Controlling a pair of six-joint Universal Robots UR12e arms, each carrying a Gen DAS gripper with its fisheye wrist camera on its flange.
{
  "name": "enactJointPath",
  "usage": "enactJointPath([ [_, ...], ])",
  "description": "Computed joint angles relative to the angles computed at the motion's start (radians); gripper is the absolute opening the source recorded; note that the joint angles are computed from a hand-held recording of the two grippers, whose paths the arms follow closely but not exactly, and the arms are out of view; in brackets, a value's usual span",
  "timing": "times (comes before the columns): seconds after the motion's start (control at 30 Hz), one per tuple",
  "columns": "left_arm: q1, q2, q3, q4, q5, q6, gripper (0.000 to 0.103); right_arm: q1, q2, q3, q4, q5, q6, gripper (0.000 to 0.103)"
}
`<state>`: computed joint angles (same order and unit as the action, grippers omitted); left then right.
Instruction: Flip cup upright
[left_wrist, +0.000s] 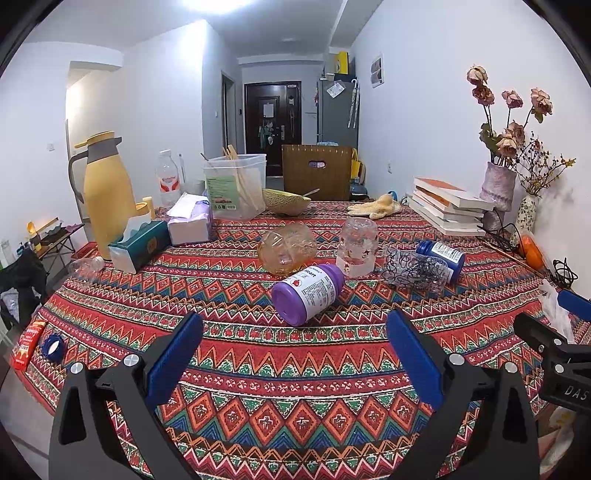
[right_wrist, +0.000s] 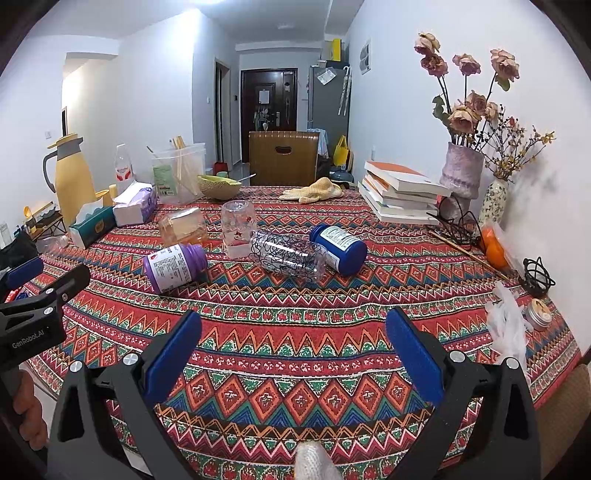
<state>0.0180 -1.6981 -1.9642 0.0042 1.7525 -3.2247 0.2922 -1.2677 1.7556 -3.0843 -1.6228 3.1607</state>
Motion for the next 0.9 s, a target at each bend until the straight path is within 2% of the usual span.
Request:
enactJointPath([
  [0.4, 0.003, 0.0, 0.0, 0.004, 0.001, 0.006, 0.096, 0.001, 0.002, -0.002, -0.002, -0.002, -0.004, 0.096],
  [0.6, 0.005, -0.003, 0.009, 0.014, 0.009, 0.032, 0.096, 0.002, 0.006, -0.01, 0.001, -0.003, -0.01, 0.096],
  [0.9, 0.013, -0.013, 0.041, -0.02, 0.013, 0.087, 0.096, 0.003, 0.021, -0.039, 0.019, 0.001, -0.026, 0.096],
])
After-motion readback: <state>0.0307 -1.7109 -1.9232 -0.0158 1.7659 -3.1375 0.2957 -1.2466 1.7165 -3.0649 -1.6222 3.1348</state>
